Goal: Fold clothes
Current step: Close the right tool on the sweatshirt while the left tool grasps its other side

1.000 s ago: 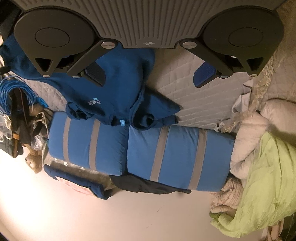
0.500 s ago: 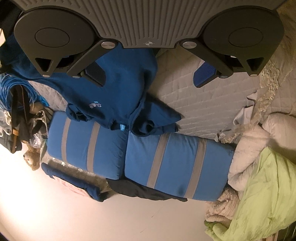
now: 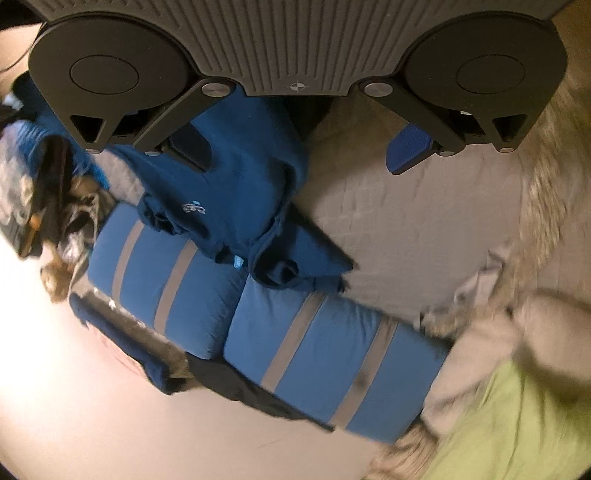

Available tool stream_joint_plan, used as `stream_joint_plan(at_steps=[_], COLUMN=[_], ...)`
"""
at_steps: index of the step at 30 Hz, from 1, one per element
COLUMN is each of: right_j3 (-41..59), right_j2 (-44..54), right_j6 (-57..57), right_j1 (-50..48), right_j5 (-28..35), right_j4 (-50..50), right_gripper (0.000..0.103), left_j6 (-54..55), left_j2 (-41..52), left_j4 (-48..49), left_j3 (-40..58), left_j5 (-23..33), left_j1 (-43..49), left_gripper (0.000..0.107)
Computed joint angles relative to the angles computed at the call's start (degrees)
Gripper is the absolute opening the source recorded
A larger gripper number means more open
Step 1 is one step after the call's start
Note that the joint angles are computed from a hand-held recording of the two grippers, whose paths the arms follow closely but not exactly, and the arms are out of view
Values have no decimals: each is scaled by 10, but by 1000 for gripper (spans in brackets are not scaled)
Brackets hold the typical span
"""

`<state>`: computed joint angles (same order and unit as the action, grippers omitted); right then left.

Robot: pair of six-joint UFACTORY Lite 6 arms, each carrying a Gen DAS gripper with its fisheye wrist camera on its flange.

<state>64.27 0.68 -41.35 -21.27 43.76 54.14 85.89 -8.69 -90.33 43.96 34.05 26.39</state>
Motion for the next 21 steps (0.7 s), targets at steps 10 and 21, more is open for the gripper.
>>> stream_joint_plan(at_steps=[10,21], right_j3=[-12,-20], right_j2=[15,19], right_j6=[-2,-25], right_j1=[-19,-27], right_j5=[-17,-15], right_j4=[-3,12], right_gripper=[5,5], left_j6=[-137,-280], left_j2=[58,-5], left_j4=[91,250], left_j3=[36,25], left_j5=[122,26], left_j1=[35,-74], left_gripper=[90,23])
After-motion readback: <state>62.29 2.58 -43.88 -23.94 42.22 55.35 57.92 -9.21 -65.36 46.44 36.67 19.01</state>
